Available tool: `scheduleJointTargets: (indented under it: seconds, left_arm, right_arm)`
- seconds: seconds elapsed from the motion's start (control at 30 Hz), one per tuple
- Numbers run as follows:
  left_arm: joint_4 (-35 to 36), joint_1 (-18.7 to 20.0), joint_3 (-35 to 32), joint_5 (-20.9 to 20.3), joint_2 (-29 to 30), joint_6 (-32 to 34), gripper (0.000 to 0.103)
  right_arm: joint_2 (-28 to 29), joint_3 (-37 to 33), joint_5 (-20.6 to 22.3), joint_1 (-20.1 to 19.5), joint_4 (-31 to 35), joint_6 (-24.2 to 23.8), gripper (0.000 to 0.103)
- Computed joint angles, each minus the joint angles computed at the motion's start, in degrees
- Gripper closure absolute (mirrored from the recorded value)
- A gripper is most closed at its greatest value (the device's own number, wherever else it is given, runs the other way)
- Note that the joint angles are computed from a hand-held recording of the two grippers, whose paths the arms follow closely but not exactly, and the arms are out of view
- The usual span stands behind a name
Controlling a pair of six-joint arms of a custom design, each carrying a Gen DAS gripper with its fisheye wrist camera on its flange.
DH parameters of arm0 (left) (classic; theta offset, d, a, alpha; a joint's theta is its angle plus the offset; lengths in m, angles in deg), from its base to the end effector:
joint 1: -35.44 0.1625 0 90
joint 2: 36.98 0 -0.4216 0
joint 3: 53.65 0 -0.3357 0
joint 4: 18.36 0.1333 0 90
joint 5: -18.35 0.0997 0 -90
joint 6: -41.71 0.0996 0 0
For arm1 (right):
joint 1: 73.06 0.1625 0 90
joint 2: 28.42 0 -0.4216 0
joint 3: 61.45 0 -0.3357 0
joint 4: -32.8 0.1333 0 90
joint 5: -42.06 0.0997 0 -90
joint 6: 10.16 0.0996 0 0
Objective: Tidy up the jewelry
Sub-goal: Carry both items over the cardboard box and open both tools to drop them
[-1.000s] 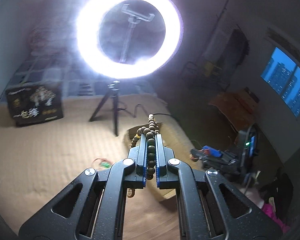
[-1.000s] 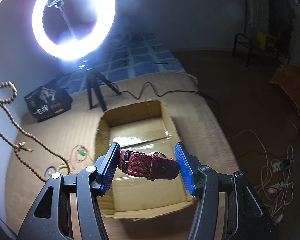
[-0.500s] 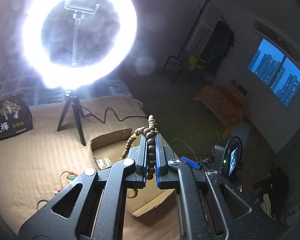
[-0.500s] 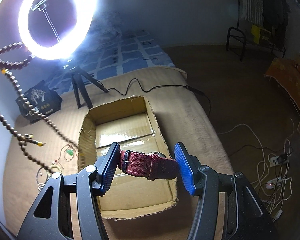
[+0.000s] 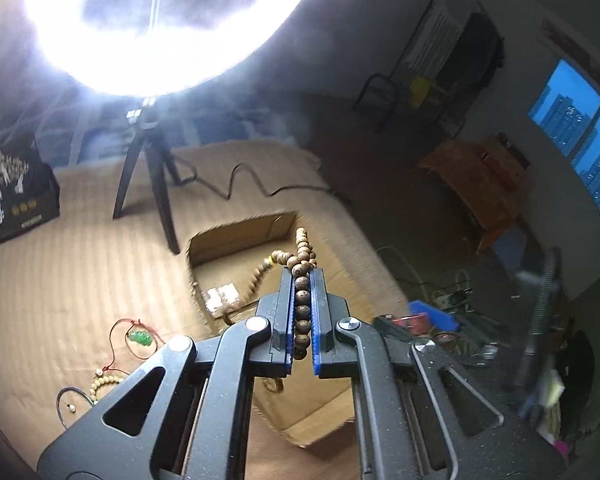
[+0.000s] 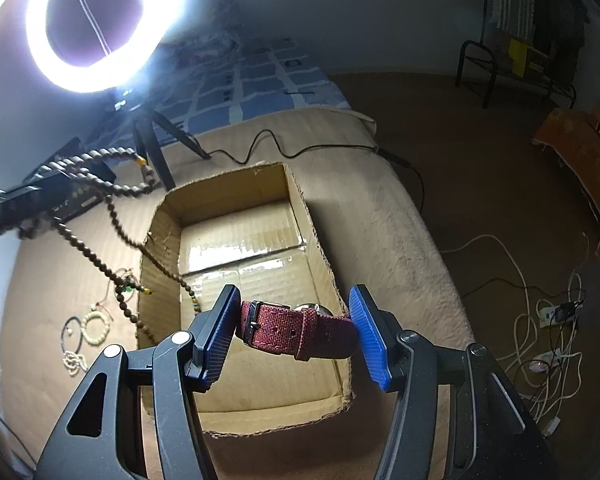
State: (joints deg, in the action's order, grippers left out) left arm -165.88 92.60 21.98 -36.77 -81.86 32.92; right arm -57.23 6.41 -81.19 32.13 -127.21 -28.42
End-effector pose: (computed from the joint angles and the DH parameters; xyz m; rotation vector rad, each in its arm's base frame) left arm -0.2268 -0.7023 0.2603 0.3520 2.5862 -0.8695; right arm 0.2747 -0.7113 0.1340 0.5158 -2.4271 0.6648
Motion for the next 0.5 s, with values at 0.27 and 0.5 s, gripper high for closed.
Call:
scheduleJointTargets:
  seconds: [0.27, 0.5]
  left_arm:
    - [2.33, 2.22, -1.08, 0.23, 2.09, -0.32, 0.099]
    - [4.06, 2.34, -3.05, -1.06, 3.49, 0.91, 0.099]
  right_arm:
    - [0.81, -0.86, -0.76, 0.08, 2.37, -0.19, 0.047]
    - [1.44, -1.13, -1.81, 0.24, 3.37, -0.88, 0.045]
